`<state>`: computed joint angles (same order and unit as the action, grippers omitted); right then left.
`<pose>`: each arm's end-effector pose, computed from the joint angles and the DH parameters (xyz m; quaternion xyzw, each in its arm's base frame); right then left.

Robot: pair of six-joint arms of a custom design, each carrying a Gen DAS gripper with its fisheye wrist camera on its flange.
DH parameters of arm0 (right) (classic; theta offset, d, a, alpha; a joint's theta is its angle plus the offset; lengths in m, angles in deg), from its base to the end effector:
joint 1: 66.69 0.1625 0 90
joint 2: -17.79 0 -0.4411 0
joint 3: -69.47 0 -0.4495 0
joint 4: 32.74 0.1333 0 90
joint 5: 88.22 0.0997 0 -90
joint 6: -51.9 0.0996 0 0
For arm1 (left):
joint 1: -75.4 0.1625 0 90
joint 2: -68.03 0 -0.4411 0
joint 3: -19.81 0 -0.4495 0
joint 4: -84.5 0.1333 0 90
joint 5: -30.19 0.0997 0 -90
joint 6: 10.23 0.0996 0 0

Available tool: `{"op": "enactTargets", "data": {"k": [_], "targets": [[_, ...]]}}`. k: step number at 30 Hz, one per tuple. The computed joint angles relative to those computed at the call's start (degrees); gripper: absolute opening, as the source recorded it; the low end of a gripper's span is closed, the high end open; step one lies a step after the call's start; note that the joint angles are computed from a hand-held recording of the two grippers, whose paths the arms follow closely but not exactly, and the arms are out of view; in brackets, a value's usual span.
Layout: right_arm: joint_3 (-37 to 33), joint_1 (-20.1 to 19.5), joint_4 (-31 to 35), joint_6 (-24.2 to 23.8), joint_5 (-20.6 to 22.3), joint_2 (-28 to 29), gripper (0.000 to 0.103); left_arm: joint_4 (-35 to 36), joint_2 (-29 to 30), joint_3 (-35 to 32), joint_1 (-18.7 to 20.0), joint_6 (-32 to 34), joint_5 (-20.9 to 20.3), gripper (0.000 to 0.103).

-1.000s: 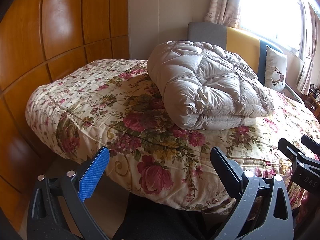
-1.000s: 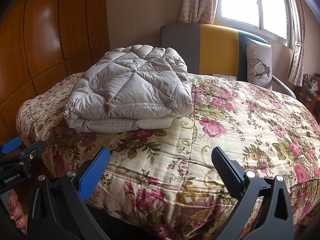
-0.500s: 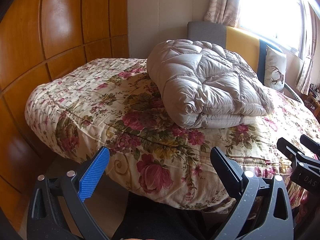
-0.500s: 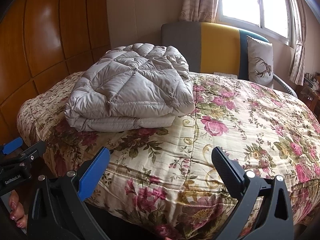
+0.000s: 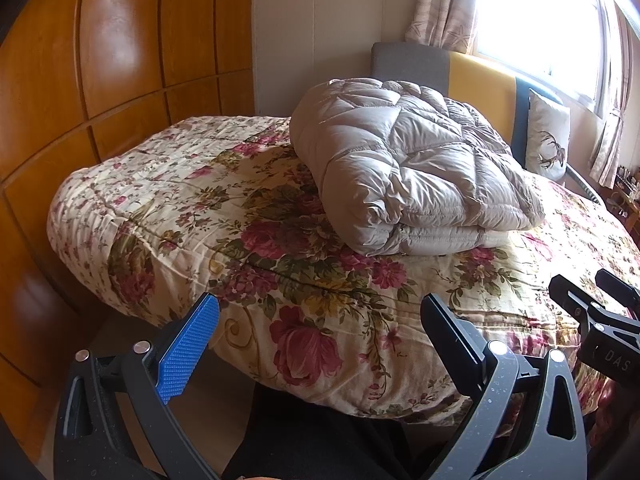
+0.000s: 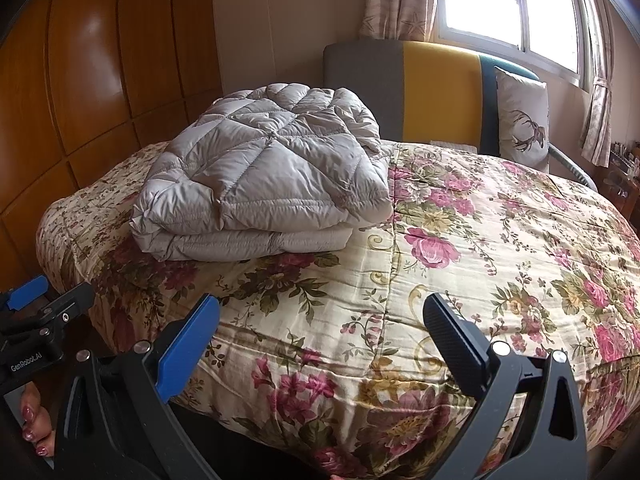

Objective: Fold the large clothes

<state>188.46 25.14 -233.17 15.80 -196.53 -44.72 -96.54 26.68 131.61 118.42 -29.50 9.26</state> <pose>0.1207 -0.5834 0.2040 0.2177 -0.8555 0.3862 0.2674 -0.2750 -0.5662 0.0321 0.0957 0.8112 -0.4281 0.3867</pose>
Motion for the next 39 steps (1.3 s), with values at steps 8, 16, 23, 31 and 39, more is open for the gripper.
{"op": "enactTargets", "data": {"k": [8, 16, 23, 31, 39], "targets": [[-0.01, -0.03, 0.27, 0.46, -0.12, 0.01, 0.101, 0.45, -0.24, 0.15, 0.04, -0.42, -0.3, 0.1], [0.07, -0.1, -0.04, 0.65, 0.2, -0.02, 0.101, 0.33, -0.26, 0.05, 0.27, -0.24, -0.79, 0.1], [-0.05, -0.16, 0.98, 0.99, 0.23, -0.12, 0.101, 0.82, -0.43, 0.22, 0.43, -1.12, -1.06, 0.1], [-0.18, -0.24, 1.19, 1.02, 0.1, 0.11, 0.101, 0.46, -0.07, 0.22, 0.2, -0.59, -0.52, 0.1], [-0.86, -0.59, 2.07, 1.57, -0.81, 0.28, 0.101, 11.81, -2.96, -0.15, 2.1, -8.97, -4.75, 0.1]]}}
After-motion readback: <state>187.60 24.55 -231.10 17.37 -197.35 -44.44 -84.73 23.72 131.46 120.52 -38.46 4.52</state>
